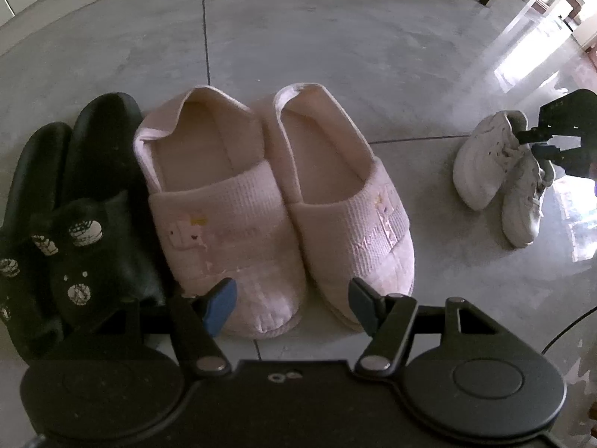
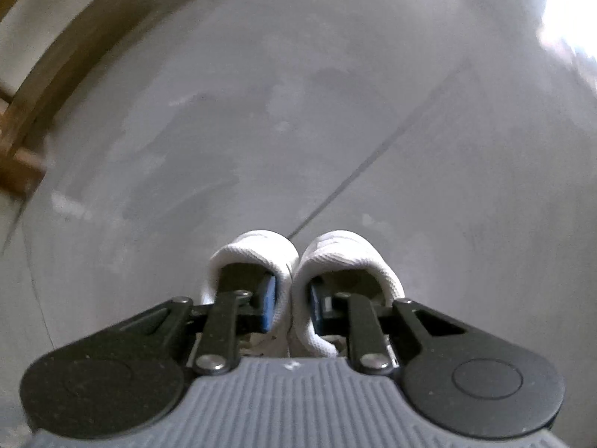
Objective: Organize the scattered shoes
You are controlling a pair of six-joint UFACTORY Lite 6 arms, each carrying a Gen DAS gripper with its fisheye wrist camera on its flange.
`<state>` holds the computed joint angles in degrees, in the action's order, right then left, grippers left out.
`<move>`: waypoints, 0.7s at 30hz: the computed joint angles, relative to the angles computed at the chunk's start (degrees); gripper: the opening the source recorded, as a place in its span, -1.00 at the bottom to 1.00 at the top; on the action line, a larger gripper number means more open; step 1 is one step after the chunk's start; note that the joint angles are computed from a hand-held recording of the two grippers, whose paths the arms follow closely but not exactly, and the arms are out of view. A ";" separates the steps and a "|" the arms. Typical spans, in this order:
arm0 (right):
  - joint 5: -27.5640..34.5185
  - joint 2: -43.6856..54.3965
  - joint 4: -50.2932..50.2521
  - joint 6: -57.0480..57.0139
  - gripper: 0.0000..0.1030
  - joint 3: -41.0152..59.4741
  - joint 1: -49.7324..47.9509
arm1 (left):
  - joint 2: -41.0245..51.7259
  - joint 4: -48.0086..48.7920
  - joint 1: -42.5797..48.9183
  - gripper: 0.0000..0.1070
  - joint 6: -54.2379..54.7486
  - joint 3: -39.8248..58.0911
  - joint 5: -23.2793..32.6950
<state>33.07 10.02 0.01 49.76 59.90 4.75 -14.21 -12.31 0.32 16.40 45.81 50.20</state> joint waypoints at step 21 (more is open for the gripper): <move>-0.69 -6.17 -2.00 3.54 -0.24 -7.03 -4.34 | 3.10 -1.31 -10.26 0.23 0.80 4.26 -2.58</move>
<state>32.38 3.85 -2.00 53.30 52.87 0.41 -11.11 -13.62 -9.95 17.20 50.07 47.62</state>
